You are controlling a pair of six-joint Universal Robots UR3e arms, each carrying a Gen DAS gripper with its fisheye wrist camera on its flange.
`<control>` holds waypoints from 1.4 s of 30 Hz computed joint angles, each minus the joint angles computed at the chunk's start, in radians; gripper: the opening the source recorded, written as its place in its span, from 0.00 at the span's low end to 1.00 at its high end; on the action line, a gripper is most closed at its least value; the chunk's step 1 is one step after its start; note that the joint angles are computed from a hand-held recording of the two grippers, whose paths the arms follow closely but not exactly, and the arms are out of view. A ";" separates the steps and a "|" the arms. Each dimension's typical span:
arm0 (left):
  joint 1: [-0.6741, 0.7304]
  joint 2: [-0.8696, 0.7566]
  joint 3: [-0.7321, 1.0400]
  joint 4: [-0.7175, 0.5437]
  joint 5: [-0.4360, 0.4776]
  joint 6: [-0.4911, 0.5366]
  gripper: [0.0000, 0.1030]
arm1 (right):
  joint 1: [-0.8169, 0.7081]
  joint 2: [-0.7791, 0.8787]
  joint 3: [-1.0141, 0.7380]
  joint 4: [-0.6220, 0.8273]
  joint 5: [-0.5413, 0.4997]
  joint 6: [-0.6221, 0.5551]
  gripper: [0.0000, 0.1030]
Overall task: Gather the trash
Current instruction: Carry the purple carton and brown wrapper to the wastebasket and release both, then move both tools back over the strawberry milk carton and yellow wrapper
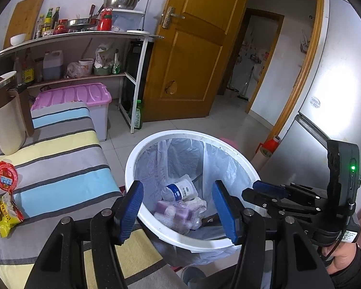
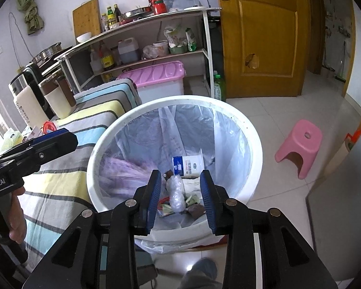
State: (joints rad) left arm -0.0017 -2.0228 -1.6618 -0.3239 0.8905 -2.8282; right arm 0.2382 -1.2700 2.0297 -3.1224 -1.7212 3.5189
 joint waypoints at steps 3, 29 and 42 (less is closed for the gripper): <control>0.008 0.016 -0.016 0.002 -0.004 0.000 0.57 | 0.010 -0.010 0.002 0.003 -0.008 0.005 0.34; 0.219 0.345 -0.377 0.016 -0.083 0.117 0.57 | 0.235 -0.040 -0.110 0.072 -0.126 0.045 0.34; 0.373 0.530 -0.558 -0.030 -0.126 0.210 0.57 | 0.312 0.014 -0.164 0.041 -0.128 0.032 0.34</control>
